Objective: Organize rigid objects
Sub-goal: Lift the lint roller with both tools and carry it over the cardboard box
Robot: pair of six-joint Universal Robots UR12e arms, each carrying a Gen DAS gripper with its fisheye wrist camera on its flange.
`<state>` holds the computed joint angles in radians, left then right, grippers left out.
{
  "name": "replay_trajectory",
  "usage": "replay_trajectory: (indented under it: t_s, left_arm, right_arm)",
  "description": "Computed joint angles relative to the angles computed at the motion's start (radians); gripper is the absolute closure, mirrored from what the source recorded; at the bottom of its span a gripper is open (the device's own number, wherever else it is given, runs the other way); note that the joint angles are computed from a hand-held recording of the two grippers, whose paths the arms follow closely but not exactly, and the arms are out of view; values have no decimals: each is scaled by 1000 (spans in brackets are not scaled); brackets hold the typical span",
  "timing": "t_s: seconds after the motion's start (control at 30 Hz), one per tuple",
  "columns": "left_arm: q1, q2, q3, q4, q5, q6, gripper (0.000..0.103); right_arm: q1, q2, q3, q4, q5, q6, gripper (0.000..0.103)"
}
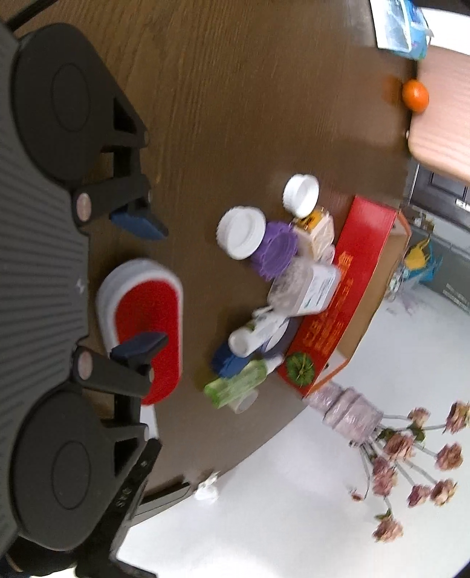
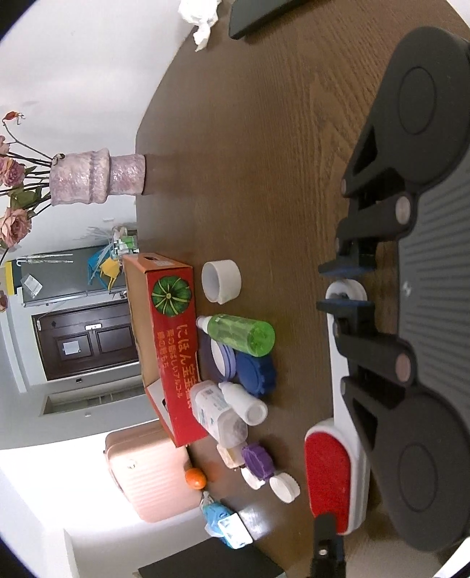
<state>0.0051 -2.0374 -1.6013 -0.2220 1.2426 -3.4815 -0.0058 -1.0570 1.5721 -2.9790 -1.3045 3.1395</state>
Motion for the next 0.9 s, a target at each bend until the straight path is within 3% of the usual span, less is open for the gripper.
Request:
replay_trajectory:
  t_s: [0.13,0.3,0.4,0.53,0.7,0.9]
  left_arm:
    - [3,4,-5,-15,-43,3,50]
    - [-8,5,-19,19,-18,-4,50]
    - [-5,2,-11,24,-23,-22,54]
    - [-6,-10,8,121,-6,-13,55]
    - [15,-91,161,161,-19,-40,55]
    - [29,-254,490,50,-2,-23,55]
  right_arm:
    - [1,0,3,-8,-6,-1,90]
    - [6,-2,6,-16,-18,-10,92]
    - [2,-1,2,-12,-5,31,93]
    - [2,1,2,-93,-11,88,92]
    - [3,54,-115,-125,24,150,92]
    - [24,207,-413,-37,21,202,92]
